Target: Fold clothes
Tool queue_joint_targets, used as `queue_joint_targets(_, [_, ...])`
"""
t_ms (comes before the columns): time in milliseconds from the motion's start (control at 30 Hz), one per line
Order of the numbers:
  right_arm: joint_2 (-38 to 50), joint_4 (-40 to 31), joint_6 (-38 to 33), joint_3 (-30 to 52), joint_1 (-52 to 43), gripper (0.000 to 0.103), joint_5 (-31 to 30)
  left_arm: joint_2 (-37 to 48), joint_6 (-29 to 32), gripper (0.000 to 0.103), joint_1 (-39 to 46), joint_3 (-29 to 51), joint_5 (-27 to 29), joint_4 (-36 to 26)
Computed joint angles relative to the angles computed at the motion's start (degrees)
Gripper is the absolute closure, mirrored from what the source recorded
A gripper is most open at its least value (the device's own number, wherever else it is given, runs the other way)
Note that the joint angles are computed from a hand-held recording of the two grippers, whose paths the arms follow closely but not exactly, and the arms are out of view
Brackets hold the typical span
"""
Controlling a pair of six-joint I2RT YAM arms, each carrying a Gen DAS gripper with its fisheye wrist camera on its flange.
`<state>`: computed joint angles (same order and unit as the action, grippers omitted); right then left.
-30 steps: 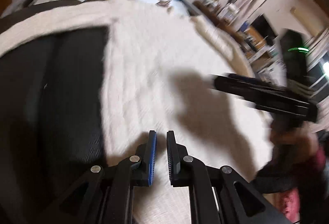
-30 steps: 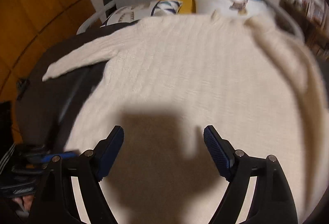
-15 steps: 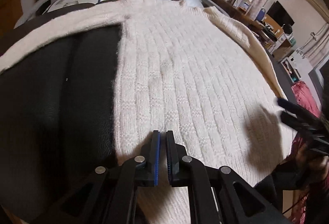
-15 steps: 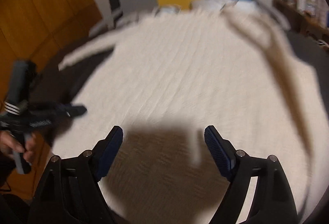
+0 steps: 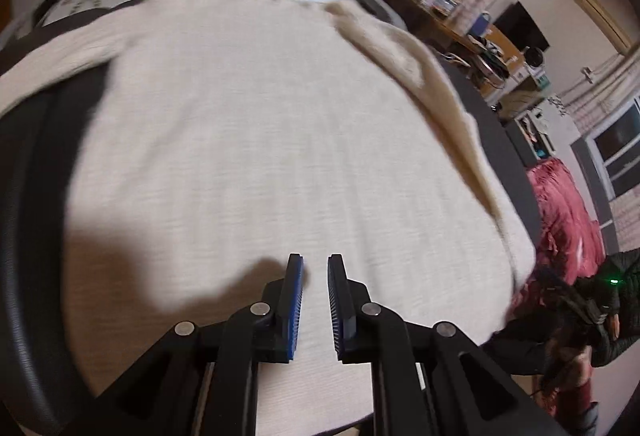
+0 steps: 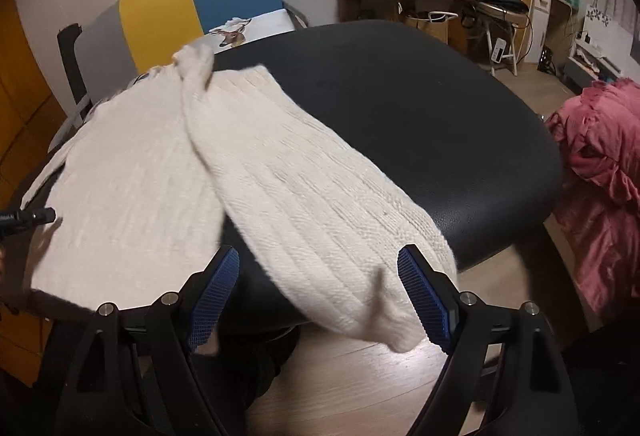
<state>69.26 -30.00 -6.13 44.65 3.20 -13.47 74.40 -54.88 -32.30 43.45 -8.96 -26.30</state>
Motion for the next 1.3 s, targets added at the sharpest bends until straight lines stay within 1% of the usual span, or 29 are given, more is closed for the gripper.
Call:
queue_joint_targets(100, [4.38,3.52,0.69,-0.37,1.80,0.018,3.91,4.17,2.13,0.088,-1.61,3.48,-0.67,-0.02])
queue_joint_targets(167, [5.47,7.46,2.53,-2.08,2.65,0.014,4.80,5.78,2.71,0.088,-1.92,3.88,0.49,0.07])
queue_joint_targets(233, [4.29,9.29,3.15,-3.79,2.42,0.011,4.52,7.11,2.54,0.088,-1.65,3.08,2.26,0.95])
queue_joint_targets(300, [3.14,9.84,3.08,-4.88,2.39,0.011,4.49,5.86,1.95,0.088,-1.52,0.50,2.66,3.70])
queue_joint_targets(333, [3.04,9.58,2.60,-4.99,2.64,0.011,4.84,5.00,1.82,0.088,-1.31,-0.75,3.07,4.87])
queue_joint_targets(367, [3.18,8.83,2.22,-4.65,2.83,0.015,5.13,4.21,1.68,0.088,-0.97,-1.78,3.60,5.79])
queue_joint_targets(400, [3.42,7.73,2.13,-3.89,2.99,0.023,5.29,3.27,1.18,0.088,-0.41,-2.96,4.44,6.86])
queue_joint_targets(433, [3.37,6.93,2.11,-3.29,3.32,0.029,5.77,2.33,0.51,0.088,0.23,-4.22,5.44,8.13])
queue_joint_targets(467, [3.08,6.42,2.16,-2.81,3.81,0.045,6.55,1.45,-0.11,0.088,0.87,-5.43,6.44,9.40])
queue_joint_targets(500, [2.80,5.90,2.20,-2.33,4.31,0.067,7.33,0.40,-0.46,0.088,1.57,-6.73,7.40,10.55])
queue_joint_targets(533, [3.04,5.51,2.11,-1.62,4.61,0.080,7.89,-0.75,-0.96,0.089,2.12,-8.00,8.14,11.51])
queue_joint_targets(567, [3.81,5.95,1.84,-1.42,4.69,0.082,8.42,-1.59,-1.56,0.088,2.45,-8.99,8.61,12.32])
queue_joint_targets(667, [5.07,8.01,0.57,-2.61,5.46,0.082,10.53,-2.94,-1.95,0.088,2.60,-10.15,8.81,12.87])
queue_joint_targets(733, [5.87,8.96,-1.65,-3.19,4.86,0.082,10.58,-2.38,-1.76,0.088,2.52,-10.28,8.66,13.47])
queue_joint_targets(800, [7.85,7.58,-2.05,-1.47,3.21,0.079,8.26,-2.44,-1.59,0.088,2.65,-10.22,8.73,13.35])
queue_joint_targets(867, [9.93,5.43,-1.31,0.74,1.22,0.079,5.14,-1.89,-1.86,0.088,2.69,-10.24,8.98,14.20])
queue_joint_targets(900, [10.39,4.78,-1.83,1.30,1.28,0.078,5.17,-1.85,-1.96,0.088,2.79,-10.60,9.18,14.86])
queue_joint_targets(967, [10.78,4.05,-2.40,1.87,2.95,0.078,7.62,-2.54,-2.27,0.089,3.27,-11.34,9.81,15.66])
queue_joint_targets(1067, [10.99,3.35,0.04,2.47,6.76,0.081,13.46,-2.91,-1.46,0.089,3.23,-11.34,9.83,15.25])
queue_joint_targets(1100, [10.65,3.19,0.49,2.39,6.98,0.083,13.56,-2.99,-1.14,0.089,3.18,-11.30,9.79,15.06])
queue_joint_targets(1167, [10.14,1.47,1.30,4.01,4.62,0.083,9.75,-2.64,0.36,0.089,2.82,-10.37,9.28,13.60])
queue_joint_targets(1233, [9.22,0.82,1.28,6.18,2.19,0.084,7.66,-1.92,2.13,0.088,2.66,-9.16,8.85,11.88])
queue_joint_targets(1300, [9.37,-0.07,0.21,10.32,0.15,0.084,6.34,-0.83,3.68,0.088,2.26,-7.51,8.22,9.97])
